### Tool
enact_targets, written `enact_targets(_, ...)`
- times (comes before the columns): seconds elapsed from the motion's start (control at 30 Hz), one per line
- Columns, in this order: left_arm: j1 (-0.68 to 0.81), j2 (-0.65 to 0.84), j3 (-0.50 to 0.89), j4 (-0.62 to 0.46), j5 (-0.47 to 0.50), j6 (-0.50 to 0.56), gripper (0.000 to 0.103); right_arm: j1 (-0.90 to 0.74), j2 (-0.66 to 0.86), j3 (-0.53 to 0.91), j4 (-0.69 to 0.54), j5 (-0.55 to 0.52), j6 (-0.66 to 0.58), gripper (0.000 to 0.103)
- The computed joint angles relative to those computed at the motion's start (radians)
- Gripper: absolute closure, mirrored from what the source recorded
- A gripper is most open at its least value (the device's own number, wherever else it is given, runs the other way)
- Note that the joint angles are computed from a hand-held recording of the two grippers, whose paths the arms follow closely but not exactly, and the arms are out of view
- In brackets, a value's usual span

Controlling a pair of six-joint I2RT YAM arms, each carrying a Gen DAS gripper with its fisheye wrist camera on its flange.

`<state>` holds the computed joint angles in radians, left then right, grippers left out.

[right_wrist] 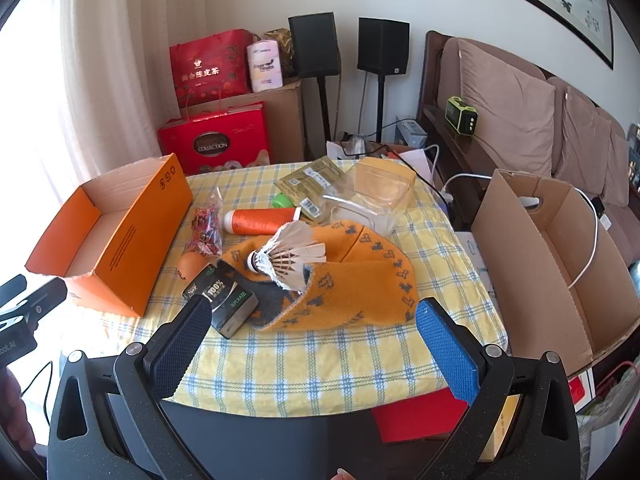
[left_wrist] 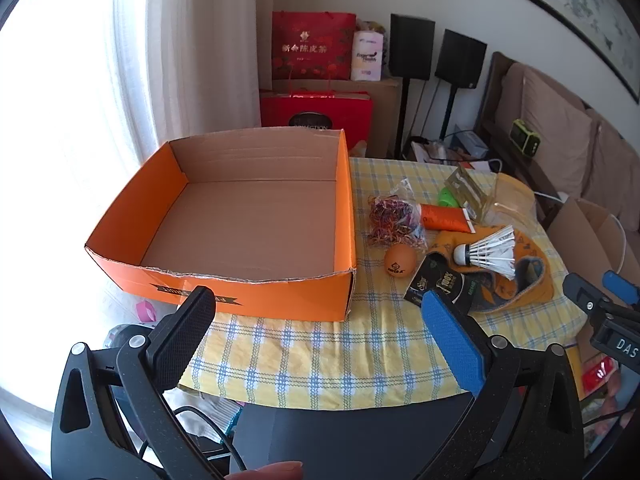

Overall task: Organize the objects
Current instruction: 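Reach the left gripper to the black tissue pack and grasp it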

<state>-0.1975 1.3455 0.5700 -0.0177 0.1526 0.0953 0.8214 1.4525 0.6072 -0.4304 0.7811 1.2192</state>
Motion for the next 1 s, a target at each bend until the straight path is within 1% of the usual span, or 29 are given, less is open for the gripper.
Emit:
enact_targets(0.07, 0.000, 0.002, -0.002, 0.005, 0.002, 0.003, 0.000, -0.001, 0.001, 0.000, 0.001, -0.001, -0.001, 0.000)
enact_targets(0.2, 0.005, -0.002, -0.008, 0.008, 0.044, 0.014, 0.000, -0.004, 0.003, -0.002, 0.001, -0.005, 0.002, 0.000)
enact_targets(0.4, -0.014, -0.001, -0.015, 0.025, 0.037, 0.019, 0.000, -0.007, 0.000, -0.006, 0.006, -0.005, -0.004, 0.000)
enact_targets(0.53, -0.017, 0.016, -0.010, 0.031, 0.075, 0.039, 0.000, -0.014, -0.012, -0.021, 0.009, -0.006, -0.008, 0.000)
enact_targets(0.8, -0.058, 0.033, -0.025, 0.053, 0.147, 0.079, 0.000, -0.046, -0.082, -0.076, 0.004, -0.005, -0.015, 0.000)
enact_targets(1.0, -0.143, 0.105, -0.026, 0.112, 0.145, 0.096, 0.000, -0.110, -0.180, -0.151, 0.074, -0.037, -0.094, 0.000)
